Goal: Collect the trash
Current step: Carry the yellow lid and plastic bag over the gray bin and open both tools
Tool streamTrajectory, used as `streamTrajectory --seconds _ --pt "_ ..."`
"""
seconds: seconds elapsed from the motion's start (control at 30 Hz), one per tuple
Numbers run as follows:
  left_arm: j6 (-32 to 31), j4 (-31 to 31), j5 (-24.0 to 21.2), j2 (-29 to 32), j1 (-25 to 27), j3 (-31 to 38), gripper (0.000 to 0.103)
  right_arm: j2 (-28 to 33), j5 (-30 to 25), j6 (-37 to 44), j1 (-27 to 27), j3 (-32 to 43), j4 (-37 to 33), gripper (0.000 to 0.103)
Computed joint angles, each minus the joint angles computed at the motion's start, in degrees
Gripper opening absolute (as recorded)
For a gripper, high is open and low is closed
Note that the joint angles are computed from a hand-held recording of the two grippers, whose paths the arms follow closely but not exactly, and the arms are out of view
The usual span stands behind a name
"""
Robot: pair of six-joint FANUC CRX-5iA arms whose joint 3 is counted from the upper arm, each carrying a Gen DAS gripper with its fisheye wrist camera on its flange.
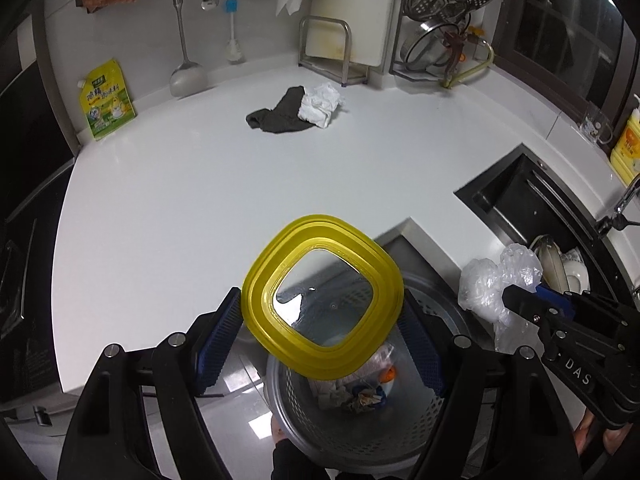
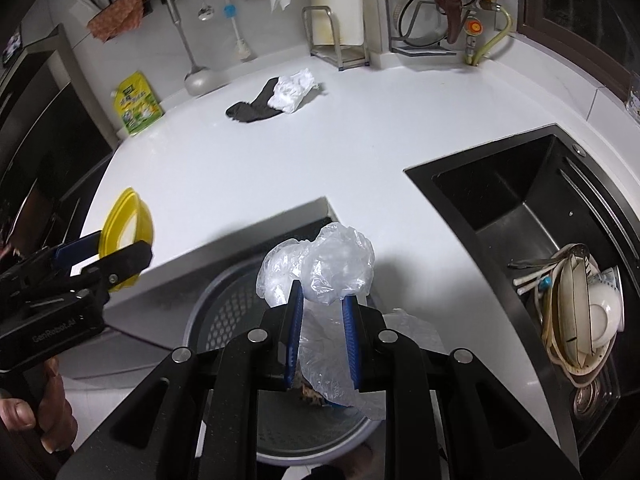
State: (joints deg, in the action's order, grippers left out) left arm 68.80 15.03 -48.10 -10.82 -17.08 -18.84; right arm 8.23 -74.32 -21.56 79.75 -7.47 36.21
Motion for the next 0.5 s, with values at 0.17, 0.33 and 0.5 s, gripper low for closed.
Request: streamTrajectory --seconds 0.17,0.33,0.5 --pt "0.72 -1.04 -1.13 -1.1 -1.0 -1.13 0.075 -0.09 0.73 0.53 1.05 -0.28 -0.62 0.019" --pt "1.64 -1.78 -2.7 -1.36 -1.18 -1.61 0.075 0.08 1.35 0.35 1.58 -0.26 -1.03 0.019" --pt "1.93 -1.87 -4.28 -0.95 -1.13 -1.42 0.075 -0.5 2.98 -1.36 1.76 -0.98 -1.45 0.019"
